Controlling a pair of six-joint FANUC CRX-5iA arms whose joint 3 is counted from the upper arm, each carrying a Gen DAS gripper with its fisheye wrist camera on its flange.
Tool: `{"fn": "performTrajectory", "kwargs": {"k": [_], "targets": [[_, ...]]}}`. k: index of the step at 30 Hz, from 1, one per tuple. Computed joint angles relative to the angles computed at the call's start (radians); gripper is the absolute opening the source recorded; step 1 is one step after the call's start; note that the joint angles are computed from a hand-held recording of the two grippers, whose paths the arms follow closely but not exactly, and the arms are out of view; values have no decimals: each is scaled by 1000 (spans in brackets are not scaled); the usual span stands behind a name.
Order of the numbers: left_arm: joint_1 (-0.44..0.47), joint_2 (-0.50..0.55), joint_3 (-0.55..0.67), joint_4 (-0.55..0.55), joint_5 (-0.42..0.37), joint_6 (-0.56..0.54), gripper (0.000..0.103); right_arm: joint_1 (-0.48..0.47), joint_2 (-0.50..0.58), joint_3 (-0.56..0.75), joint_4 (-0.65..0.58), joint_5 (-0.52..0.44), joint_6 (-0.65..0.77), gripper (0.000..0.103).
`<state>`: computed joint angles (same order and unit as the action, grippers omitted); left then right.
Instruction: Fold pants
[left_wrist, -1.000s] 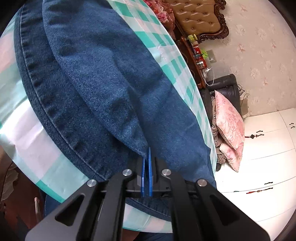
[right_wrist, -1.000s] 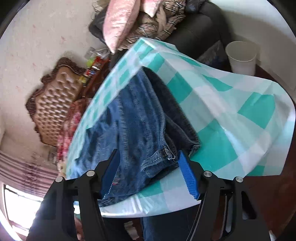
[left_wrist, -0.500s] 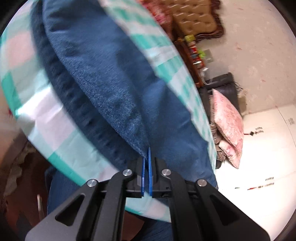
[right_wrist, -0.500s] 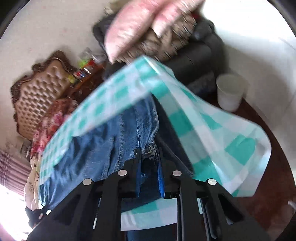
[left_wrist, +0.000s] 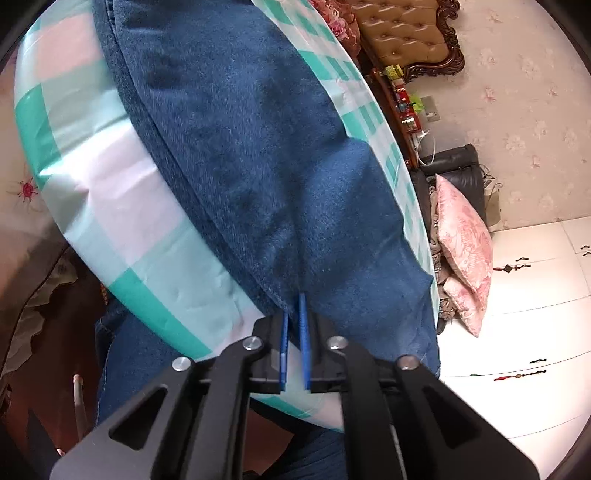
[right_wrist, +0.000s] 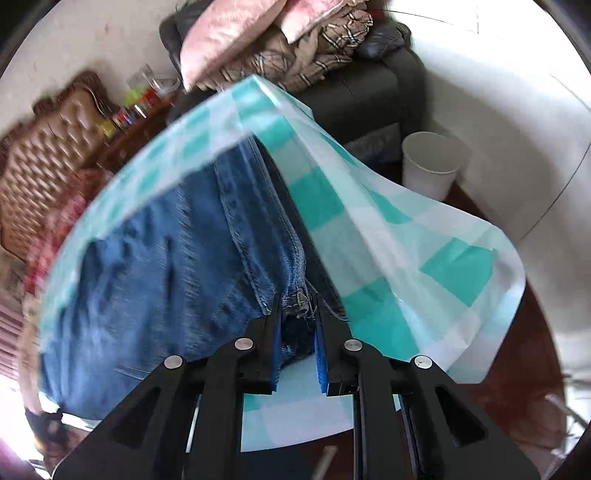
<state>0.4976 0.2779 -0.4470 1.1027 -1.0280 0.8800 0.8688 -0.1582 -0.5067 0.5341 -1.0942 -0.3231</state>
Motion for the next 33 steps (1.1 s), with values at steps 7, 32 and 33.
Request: {"fn": "performTrajectory", "kwargs": {"k": [7, 32, 33], "targets": [[69, 99, 81, 104, 49, -63, 20, -9, 103, 104, -32, -128, 69, 16], [180, 204, 325, -116, 175, 43, 7, -10, 149, 158, -53, -245, 73, 13], [177, 182, 323, -170, 203, 69, 9, -6, 155, 166, -52, -270, 76, 13]]}}
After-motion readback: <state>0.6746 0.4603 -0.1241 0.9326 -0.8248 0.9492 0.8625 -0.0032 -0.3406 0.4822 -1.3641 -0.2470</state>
